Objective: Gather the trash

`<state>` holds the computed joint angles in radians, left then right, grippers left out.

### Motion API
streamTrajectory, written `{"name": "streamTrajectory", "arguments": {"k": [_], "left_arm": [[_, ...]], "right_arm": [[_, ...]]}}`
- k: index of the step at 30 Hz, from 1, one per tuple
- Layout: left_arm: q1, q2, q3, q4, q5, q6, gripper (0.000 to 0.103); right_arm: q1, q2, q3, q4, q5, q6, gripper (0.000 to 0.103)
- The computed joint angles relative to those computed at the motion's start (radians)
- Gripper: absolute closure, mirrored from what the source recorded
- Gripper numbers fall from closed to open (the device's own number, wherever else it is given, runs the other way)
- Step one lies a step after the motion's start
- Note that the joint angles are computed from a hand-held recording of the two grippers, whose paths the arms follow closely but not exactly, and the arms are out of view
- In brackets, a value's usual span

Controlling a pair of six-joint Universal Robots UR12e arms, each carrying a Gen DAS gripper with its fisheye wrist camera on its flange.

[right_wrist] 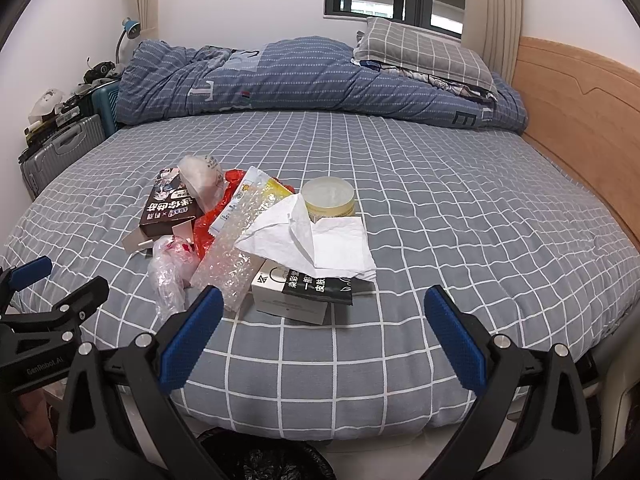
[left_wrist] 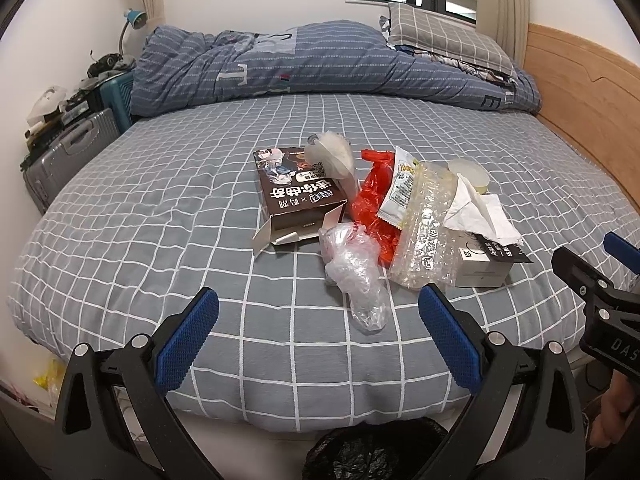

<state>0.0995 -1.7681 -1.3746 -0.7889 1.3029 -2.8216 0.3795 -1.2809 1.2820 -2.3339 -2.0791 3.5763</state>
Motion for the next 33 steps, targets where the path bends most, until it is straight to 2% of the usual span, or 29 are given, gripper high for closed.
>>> {"name": "streamTrajectory", "arguments": {"k": [4,6,11,18,22,28,33], "left_arm": [[-0.003,-0.009,0.007,-0.008,0.012,0.012,0.005],[-0.009,-0.020,0.012,-0.017,0.022,0.028,0.005],[-0.021,-0.070,0.069,-0.119,0.028,0.025,0.005],[-0.037,-0.137,0.147,-0.171,0.061,0.001,0.006],[-0.038,-0.167,0.182,-0.220,0.046,-0.016,0.006],[-0.040,-0.195,0.215,-0.274,0.011,-0.010,0.006],[-0.043,-0.207,0.229,-0.292,0.008,-0.015,0.010]], "right_arm": [[-0.004,0.001,-0.001,-0.003,0.014,0.001,0.007],[-0.006,0.010,-0.014,0.010,-0.006,-0.017,0.007],[-0.026,0.026,-0.044,0.041,-0.015,-0.019,0.007],[-0.063,0.086,-0.133,0.082,0.026,-0.057,0.007],[-0.081,0.120,-0.169,0.103,0.046,-0.061,0.007],[-0.096,0.128,-0.149,0.080,0.103,-0.041,0.008],[-0.098,0.144,-0.159,0.091,0.131,-0.072,0.016]]}}
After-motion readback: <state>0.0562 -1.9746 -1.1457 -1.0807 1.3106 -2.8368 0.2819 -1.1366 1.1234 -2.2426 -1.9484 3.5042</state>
